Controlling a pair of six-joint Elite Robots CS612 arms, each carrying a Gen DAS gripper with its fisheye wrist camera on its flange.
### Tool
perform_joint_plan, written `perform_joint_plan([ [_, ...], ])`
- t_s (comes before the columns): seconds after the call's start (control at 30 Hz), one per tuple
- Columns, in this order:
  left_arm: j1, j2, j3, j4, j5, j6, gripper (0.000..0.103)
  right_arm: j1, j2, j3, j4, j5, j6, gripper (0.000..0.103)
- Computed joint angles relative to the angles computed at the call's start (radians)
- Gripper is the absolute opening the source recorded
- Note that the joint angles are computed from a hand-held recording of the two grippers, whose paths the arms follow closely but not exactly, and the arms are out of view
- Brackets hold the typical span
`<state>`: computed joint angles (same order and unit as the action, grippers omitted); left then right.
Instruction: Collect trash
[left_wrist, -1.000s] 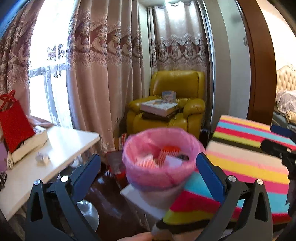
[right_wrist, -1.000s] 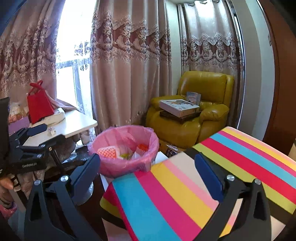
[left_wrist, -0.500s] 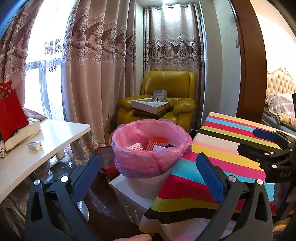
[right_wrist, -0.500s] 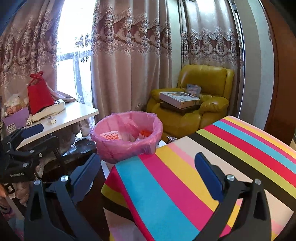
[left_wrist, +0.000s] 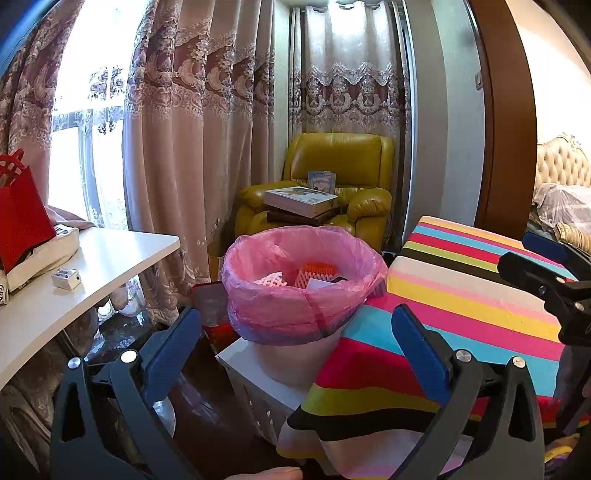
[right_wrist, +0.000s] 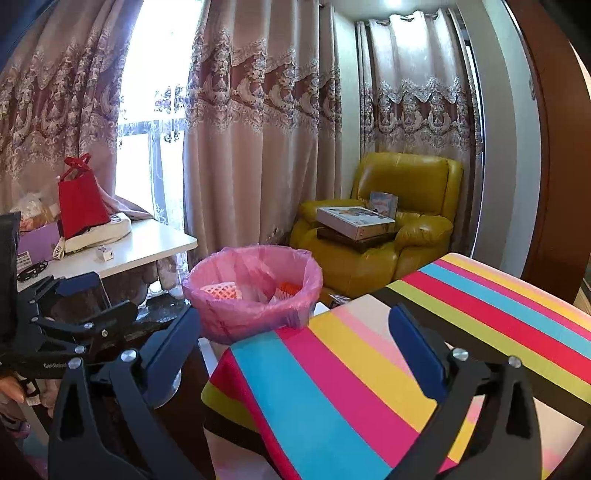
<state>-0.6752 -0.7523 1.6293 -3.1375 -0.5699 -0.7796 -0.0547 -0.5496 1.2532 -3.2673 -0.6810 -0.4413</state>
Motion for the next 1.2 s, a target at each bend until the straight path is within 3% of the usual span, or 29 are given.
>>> perform_joint_plan([
  [1.2, 0.003, 0.011, -0.003, 0.001, 0.003, -0.008, 0.097, 0.005, 0.003, 0.003, 0.019, -0.008, -0.004, 0.099],
])
